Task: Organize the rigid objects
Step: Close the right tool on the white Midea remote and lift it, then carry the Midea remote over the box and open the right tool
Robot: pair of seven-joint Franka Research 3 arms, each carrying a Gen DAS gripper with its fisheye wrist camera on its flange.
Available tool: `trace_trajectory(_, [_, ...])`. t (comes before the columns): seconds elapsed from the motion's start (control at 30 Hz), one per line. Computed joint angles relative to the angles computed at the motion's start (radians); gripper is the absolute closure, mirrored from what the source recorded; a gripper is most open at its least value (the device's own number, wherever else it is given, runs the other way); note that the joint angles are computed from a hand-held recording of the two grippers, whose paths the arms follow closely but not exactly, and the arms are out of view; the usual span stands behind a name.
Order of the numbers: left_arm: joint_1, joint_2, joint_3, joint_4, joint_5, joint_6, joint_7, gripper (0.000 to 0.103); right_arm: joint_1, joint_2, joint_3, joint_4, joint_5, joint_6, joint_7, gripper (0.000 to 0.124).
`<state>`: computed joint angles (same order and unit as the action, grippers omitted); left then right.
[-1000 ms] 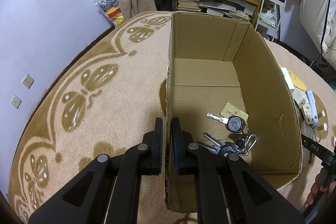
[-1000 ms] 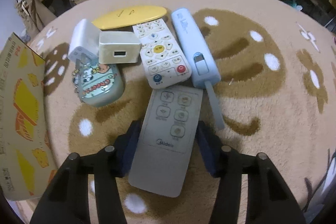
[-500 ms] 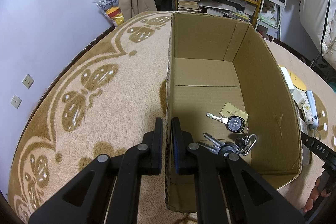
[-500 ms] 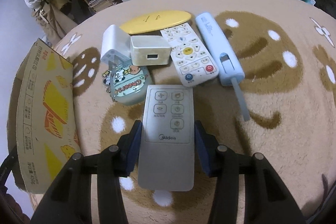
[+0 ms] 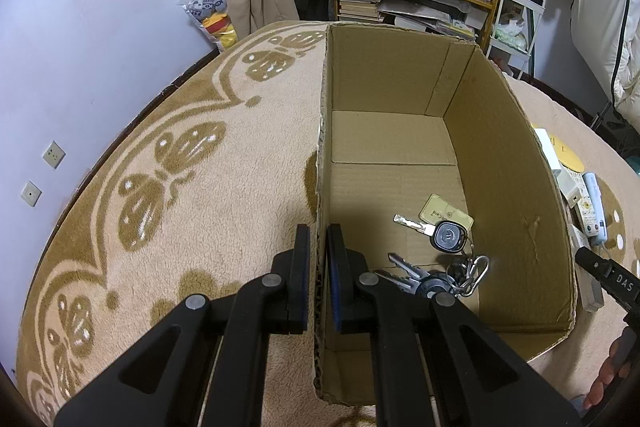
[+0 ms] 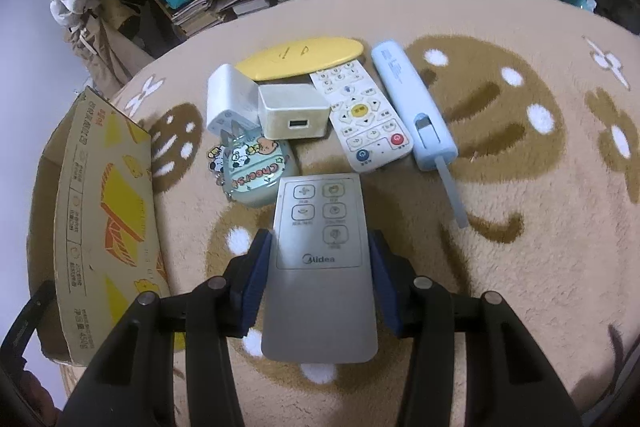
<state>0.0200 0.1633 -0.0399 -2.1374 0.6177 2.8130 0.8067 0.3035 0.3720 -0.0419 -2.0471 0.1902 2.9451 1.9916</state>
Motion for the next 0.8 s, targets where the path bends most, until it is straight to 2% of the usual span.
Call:
trace_trajectory(0.13, [0.0,0.0,0.0,0.0,-0.002,0.0,0.001,0.094,0.06,-0.006,-0.062,-0.005,-0.065,0.019,0.056,0.072])
trace_trajectory(0.2, [-0.001,0.0,0.0,0.0,-0.001,0.0,0.0,0.094,0.061,-0.01,-0.064,-0.007,-0.078,0.03,0.065,0.072])
trace_trajectory(0.33, [-0.001,0.0,0.001,0.0,0.001,-0.001,-0.001,0.094,0.017,-0.014,-0.014,-0.005,-0.041,0.059,0.03,0.072])
trace_trajectory(0.47, [0.0,-0.001,0.001,-0.002,-0.003,0.001,-0.001,0.094,0.02,-0.017,-0.002,0.004,-0.032,0.102,-0.015,0.072])
trace_trajectory(0.57, [-0.001,-0.002,0.004,-0.005,0.01,0.002,-0.006,0.094,-0.015,-0.017,0.054,0.027,0.012,0.124,-0.086,0.072])
trace_trajectory(0.7, [0.0,-0.001,0.004,-0.005,0.015,0.003,-0.011,0.094,0.051,-0.008,0.005,0.07,-0.015,0.133,-0.106,0.072])
trace_trajectory(0.8, [-0.001,-0.001,0.004,-0.006,0.019,0.002,-0.013,0.094,0.017,0.0,0.057,0.108,0.016,0.127,-0.165,0.072])
